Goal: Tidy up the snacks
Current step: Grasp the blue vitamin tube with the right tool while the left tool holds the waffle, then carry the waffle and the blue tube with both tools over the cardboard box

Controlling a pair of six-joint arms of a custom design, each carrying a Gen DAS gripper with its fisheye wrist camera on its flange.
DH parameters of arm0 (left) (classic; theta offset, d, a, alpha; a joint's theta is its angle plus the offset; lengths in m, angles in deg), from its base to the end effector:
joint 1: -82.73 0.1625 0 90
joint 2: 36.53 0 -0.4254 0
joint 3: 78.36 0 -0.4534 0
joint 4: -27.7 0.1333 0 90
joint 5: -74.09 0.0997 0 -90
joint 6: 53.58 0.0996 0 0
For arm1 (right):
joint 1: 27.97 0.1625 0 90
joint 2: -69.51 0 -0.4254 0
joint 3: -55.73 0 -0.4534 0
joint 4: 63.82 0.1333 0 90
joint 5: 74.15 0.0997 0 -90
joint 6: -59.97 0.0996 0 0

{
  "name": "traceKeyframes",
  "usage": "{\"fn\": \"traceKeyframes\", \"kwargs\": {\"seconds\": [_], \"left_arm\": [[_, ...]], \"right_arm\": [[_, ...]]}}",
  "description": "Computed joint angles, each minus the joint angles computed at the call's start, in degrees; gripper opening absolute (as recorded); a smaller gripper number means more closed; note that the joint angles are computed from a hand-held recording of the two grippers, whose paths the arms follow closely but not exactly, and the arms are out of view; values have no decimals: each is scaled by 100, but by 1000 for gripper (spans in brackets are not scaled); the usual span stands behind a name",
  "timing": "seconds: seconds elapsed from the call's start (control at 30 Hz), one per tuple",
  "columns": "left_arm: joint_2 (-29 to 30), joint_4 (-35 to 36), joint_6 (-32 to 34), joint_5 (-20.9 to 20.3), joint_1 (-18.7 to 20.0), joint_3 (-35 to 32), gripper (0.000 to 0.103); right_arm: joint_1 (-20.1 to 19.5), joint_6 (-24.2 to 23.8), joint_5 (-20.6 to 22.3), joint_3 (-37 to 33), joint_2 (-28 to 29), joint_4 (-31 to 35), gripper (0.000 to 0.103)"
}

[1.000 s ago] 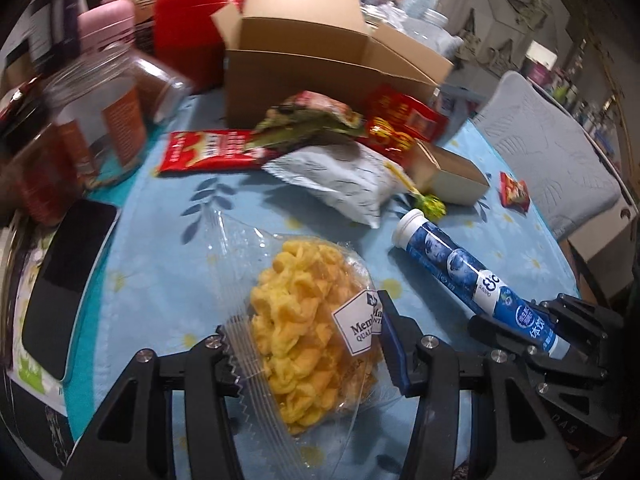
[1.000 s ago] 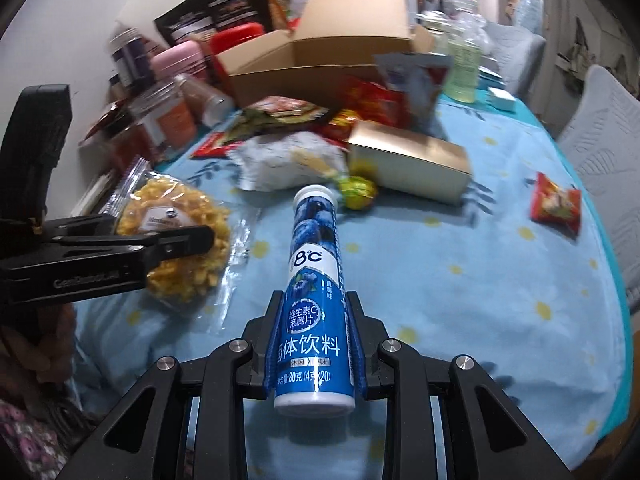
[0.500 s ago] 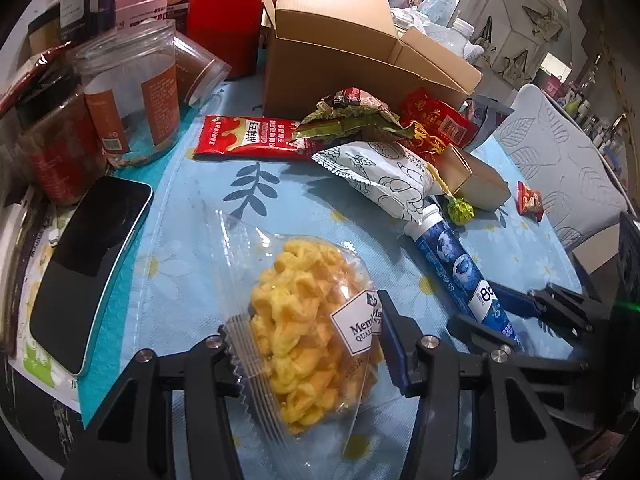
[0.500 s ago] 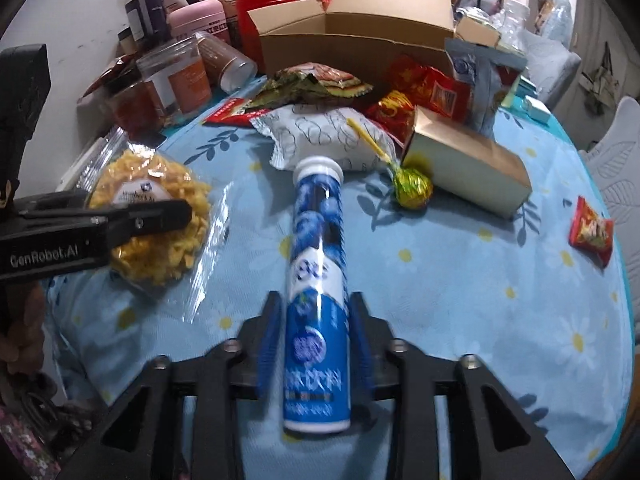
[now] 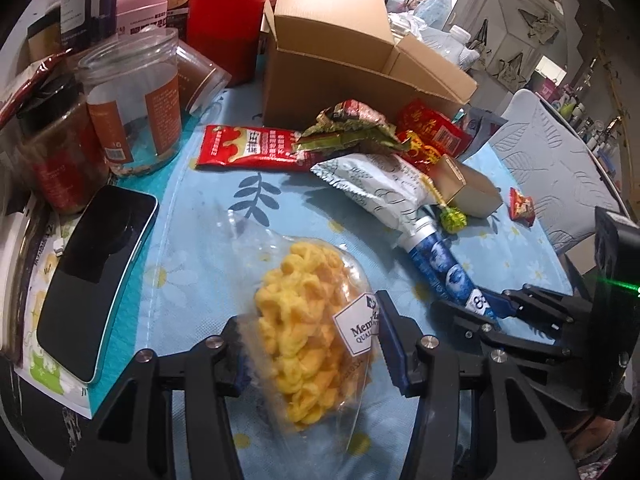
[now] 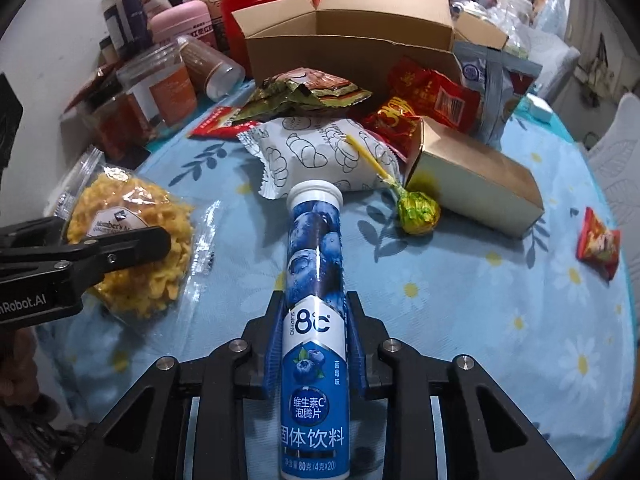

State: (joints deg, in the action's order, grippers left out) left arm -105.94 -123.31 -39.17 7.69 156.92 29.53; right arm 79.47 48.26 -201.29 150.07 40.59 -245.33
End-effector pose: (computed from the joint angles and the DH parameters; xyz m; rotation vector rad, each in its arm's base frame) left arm -0.0055 -0.6549 0.2325 0.5923 2.6224 -0.5419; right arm 0.2752 -0.6320 -0.0716 0.4324 -2.4215 0.6087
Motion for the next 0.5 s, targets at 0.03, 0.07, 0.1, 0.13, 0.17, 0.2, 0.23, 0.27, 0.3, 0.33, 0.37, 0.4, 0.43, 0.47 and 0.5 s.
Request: {"fn": "traceKeyframes", "kwargs": {"seconds": [0.03,0.07,0.1,0.13,0.17,0.2,0.23,0.27,0.3,0.33,0.37,0.4,0.43,0.47,0.5], "left_arm": [[-22,6,46,6,-20,7,48],[-37,-21,78,10,-34,19,48],[-54,-103,146,32,-56,53,48],[-58,-151,175,55,-67,68,47],[-60,-192,184,78,-75,81,46],[-70,-208,166,67,-74,91,44],[-89,-216,164,40,-75,102,44],[-120,-309,191,53,-96,145,44],[-141,-376,196,76,-112,173,44],[-182,-463,221,75,-135,210,44],[-210,-481,238,43,-146,219,44],[-234,-509,233,21,-154,229,44],[-274,-566,242,-3,-174,247,44],[-294,-602,267,1,-194,259,44],[-312,-631,285,8,-211,268,44]], "right_arm": [[-2,21,75,36,-35,22,28],[2,18,138,85,-78,34,28],[10,10,201,114,-104,38,28],[16,-4,277,154,-135,20,28],[25,-8,327,190,-165,12,28],[29,-27,385,215,-186,-2,28],[35,-54,443,235,-204,-37,28],[44,-75,478,262,-227,-84,28],[60,-96,504,264,-236,-116,28],[79,-123,538,276,-247,-167,28],[79,-165,583,308,-277,-212,28],[87,-219,635,333,-306,-261,28],[100,-283,680,358,-318,-334,28],[107,-344,715,389,-329,-397,28],[126,-397,736,395,-324,-454,28]]}}
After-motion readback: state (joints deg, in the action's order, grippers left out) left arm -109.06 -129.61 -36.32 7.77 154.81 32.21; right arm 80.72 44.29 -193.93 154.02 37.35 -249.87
